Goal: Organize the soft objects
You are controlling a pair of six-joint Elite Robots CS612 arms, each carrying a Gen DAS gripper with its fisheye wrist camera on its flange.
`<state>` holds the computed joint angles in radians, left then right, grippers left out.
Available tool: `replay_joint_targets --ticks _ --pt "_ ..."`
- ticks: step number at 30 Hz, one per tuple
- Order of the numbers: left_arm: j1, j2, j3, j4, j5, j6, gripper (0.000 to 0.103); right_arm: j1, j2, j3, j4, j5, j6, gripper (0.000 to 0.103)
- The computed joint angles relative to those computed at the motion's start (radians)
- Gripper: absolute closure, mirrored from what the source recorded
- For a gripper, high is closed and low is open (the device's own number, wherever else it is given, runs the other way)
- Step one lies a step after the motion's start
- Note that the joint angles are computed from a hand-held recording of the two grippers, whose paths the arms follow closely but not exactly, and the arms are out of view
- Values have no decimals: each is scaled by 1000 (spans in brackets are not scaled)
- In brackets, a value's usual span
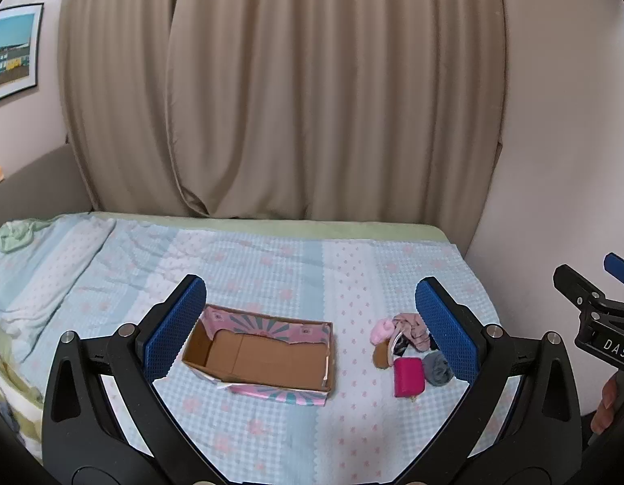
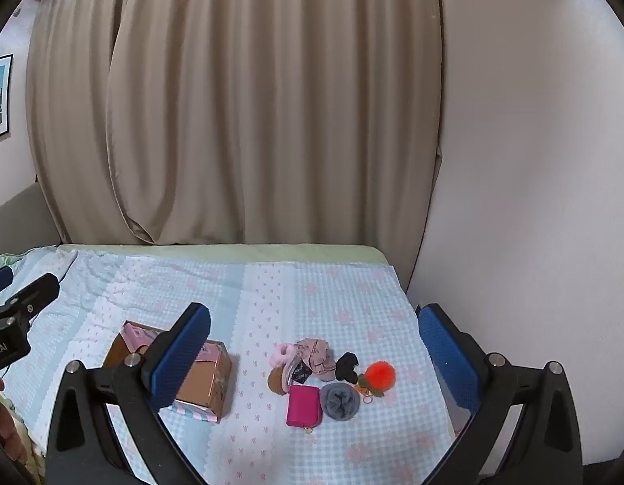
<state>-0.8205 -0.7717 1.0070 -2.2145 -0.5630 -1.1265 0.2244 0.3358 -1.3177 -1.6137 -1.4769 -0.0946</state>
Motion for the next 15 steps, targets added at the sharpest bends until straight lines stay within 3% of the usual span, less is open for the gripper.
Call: replay_joint_targets --ticks 15 --pt "-5 -16 33 -55 9 21 1 5 -2 0 -27 -4 5 0"
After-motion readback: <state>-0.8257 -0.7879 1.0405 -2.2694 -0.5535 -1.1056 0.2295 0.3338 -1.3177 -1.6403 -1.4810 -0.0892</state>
